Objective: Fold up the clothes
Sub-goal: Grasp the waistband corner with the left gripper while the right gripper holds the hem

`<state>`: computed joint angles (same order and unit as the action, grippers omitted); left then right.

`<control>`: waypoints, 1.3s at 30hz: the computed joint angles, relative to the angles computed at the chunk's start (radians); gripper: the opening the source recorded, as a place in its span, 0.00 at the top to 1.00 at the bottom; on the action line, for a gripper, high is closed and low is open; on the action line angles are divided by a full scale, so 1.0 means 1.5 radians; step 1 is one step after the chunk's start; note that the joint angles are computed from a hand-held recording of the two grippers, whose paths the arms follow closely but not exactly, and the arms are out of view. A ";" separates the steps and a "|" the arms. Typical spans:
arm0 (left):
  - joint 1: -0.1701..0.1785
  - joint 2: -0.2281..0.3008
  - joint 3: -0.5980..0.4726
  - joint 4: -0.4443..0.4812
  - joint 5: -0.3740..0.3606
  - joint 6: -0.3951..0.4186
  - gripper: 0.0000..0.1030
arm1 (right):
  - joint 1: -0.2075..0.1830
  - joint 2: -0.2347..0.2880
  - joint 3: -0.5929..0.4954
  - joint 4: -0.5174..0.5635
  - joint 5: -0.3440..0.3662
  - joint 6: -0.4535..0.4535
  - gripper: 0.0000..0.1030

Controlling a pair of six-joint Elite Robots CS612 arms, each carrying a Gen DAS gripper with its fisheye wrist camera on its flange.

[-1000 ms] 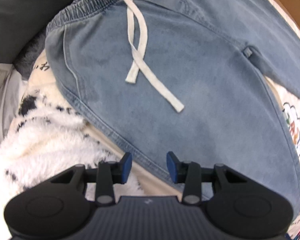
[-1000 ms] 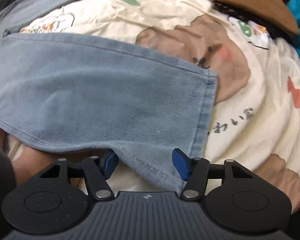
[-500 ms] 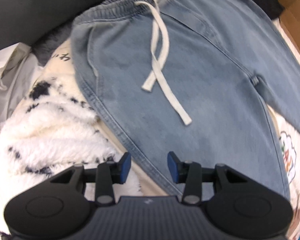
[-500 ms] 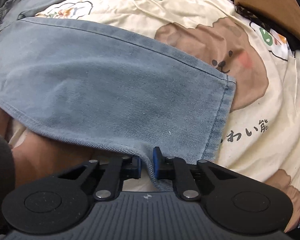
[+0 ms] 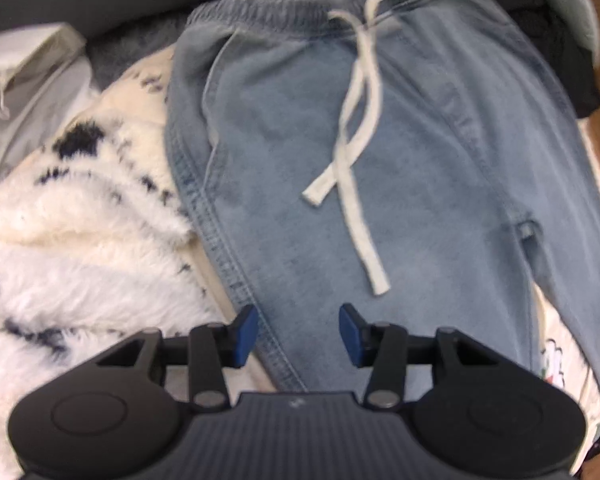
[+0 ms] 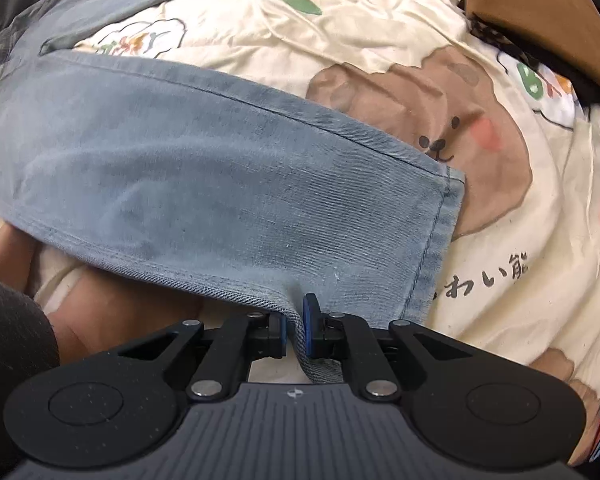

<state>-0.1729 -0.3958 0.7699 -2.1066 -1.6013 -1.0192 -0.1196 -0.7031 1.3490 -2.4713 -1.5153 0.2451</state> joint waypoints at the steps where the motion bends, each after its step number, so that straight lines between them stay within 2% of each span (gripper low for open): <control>1: 0.002 0.004 -0.003 0.006 -0.008 -0.007 0.50 | -0.002 -0.001 -0.001 0.001 0.005 0.008 0.95; 3: 0.005 0.007 0.000 -0.007 -0.018 -0.013 0.50 | -0.003 -0.001 -0.003 0.001 0.009 0.010 0.95; 6: 0.007 0.009 0.006 -0.032 -0.021 -0.025 0.43 | -0.007 -0.001 -0.010 0.003 0.012 0.007 0.96; 12: 0.003 0.014 -0.014 0.007 -0.024 -0.007 0.38 | -0.010 0.004 -0.030 0.012 0.006 0.008 0.97; 18: 0.003 0.020 -0.020 0.008 -0.012 -0.026 0.37 | -0.012 0.010 -0.044 0.007 -0.002 0.015 0.97; 20: 0.004 0.019 -0.011 -0.013 -0.001 -0.037 0.37 | -0.013 0.010 -0.046 0.009 -0.002 0.015 0.97; 23: 0.004 0.006 0.021 -0.067 0.015 -0.069 0.44 | -0.013 0.008 -0.046 0.013 -0.001 0.009 0.97; 25: 0.004 -0.007 0.053 -0.115 0.028 -0.089 0.52 | -0.012 0.006 -0.043 0.015 -0.001 0.009 0.97; 31: 0.003 -0.031 0.112 -0.218 0.063 -0.137 0.65 | -0.012 0.007 -0.045 0.013 -0.003 0.010 0.97; 35: 0.003 -0.033 0.123 -0.235 0.080 -0.147 0.67 | -0.013 0.009 -0.046 0.009 -0.001 0.006 0.97; 37: 0.005 -0.029 0.121 -0.237 0.086 -0.152 0.73 | -0.013 0.009 -0.046 0.009 0.000 0.003 0.97; 39: 0.009 -0.024 0.117 -0.239 0.091 -0.157 0.74 | -0.014 0.009 -0.045 0.010 0.002 0.003 0.97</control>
<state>-0.1596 -0.4317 0.9460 -2.4645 -1.4643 -1.2553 -0.1401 -0.6902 1.2818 -2.4568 -1.5122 0.2499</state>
